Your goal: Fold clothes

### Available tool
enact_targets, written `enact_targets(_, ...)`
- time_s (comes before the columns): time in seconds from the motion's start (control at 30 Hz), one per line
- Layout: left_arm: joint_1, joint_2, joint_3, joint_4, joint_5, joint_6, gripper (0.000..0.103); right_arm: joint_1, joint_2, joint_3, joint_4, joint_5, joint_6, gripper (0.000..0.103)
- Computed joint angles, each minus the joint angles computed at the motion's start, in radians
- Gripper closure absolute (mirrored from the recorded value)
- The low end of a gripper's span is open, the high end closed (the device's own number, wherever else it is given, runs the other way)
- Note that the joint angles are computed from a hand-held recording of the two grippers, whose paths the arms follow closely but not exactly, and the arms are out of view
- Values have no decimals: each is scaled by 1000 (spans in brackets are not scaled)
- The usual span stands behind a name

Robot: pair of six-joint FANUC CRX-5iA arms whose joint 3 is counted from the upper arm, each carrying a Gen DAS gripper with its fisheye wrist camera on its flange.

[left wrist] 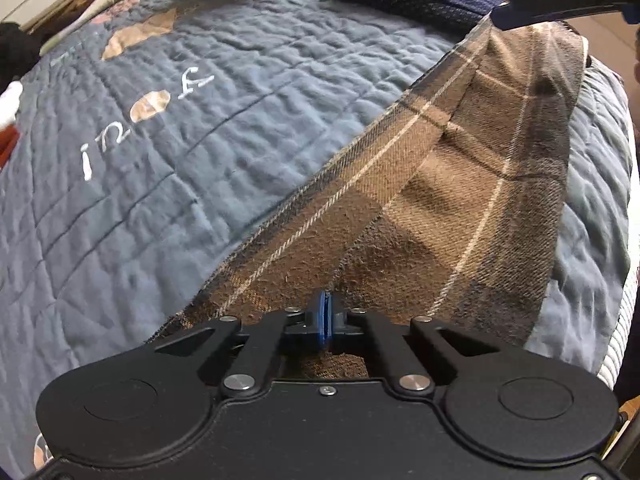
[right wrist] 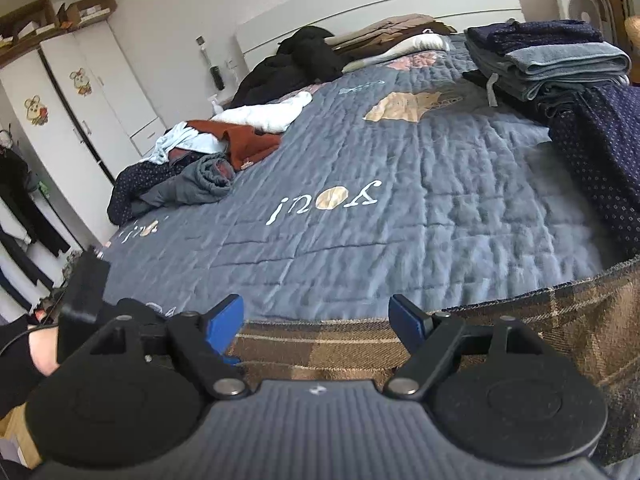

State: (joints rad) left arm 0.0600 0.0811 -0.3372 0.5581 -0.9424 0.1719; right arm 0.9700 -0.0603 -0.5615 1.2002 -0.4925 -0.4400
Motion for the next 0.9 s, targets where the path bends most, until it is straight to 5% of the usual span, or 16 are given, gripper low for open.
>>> enact_targets(0.37,-37,12,31,63,132,31,102,3,1,-5,30,-34,-42,24)
enact_targets(0.6,-74,70,94,-84,163,185,98,1,7,-7,18,-43,-39,24)
enact_targets(0.67,-72,65,92,-92,155,195,88,5,8,-5,0,-51,-27,24)
enact_targets(0.73,-59,43,70,-58,158,172,56,6,7,-9,-8,-56,-19,24)
enact_targets(0.9,31,-35,-16,86,170,47,53,10,0,-19,-25,-65,-17,24)
